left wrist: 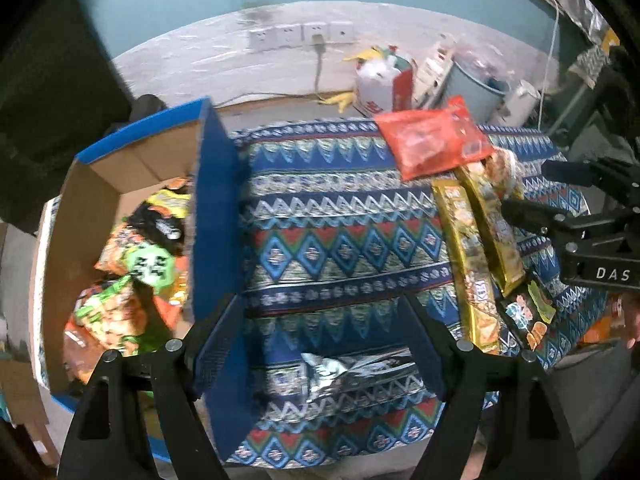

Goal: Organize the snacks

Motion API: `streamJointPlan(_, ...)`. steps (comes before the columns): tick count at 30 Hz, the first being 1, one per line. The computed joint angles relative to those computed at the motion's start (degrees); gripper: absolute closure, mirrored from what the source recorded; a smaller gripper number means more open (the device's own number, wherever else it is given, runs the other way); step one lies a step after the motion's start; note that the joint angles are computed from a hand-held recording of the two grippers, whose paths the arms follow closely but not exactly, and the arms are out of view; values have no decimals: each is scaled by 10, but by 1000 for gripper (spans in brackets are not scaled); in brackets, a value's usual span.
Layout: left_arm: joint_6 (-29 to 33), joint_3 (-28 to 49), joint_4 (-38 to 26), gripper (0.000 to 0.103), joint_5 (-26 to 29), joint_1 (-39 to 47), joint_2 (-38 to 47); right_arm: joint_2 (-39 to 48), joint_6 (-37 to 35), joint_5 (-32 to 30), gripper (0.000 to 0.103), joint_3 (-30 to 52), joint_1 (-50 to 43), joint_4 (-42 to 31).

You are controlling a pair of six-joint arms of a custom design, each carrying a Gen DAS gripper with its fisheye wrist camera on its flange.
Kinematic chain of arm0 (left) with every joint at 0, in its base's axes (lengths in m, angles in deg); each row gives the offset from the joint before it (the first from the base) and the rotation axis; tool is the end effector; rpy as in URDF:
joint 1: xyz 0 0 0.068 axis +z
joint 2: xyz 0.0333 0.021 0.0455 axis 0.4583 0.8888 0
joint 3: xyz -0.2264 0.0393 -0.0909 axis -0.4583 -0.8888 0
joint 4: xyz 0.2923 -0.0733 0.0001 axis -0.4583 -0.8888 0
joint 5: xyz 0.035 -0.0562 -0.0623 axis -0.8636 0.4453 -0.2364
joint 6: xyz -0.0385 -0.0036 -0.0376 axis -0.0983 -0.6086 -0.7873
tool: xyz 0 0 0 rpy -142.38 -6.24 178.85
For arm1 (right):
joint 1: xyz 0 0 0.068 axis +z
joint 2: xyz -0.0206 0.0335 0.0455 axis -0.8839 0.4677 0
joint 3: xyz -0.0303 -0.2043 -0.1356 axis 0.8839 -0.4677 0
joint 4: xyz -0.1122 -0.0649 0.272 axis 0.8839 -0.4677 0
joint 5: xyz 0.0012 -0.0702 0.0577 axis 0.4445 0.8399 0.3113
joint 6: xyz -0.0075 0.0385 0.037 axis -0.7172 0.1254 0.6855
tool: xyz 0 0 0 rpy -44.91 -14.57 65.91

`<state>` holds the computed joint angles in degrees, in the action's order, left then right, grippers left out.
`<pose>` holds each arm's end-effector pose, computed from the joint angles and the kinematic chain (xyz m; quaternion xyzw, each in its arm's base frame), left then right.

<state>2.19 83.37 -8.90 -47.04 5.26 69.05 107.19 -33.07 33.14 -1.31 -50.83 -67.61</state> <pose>0.1663 -0.0598 0.2555 -0.0888 0.9776 0.0130 0.1905 0.2749 0.0616 0.2565 -0.3451 0.9145 0.0629 0.2015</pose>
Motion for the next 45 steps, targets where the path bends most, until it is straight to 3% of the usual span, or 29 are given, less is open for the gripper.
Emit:
streamJointPlan(11,-11,6,84,22,-9,-43,131,92,-27,12,21,0,-89,42)
streamJointPlan(26,-23,56,151,22,9,-78,280,208,-50,35,24,-24,-122,116)
streamJointPlan(32,-39,81,167,22,32,-92,333,218,-84,9,50,-28,-142,101)
streamJointPlan(34,-44,93,175,22,42,-98,355,214,-94,7,67,-28,-149,93)
streamJointPlan(42,-60,140,196,22,55,-120,431,203,-143,5,68,-31,-217,65)
streamJointPlan(45,-70,152,211,15,60,-124,455,206,-165,0,67,-26,-245,51)
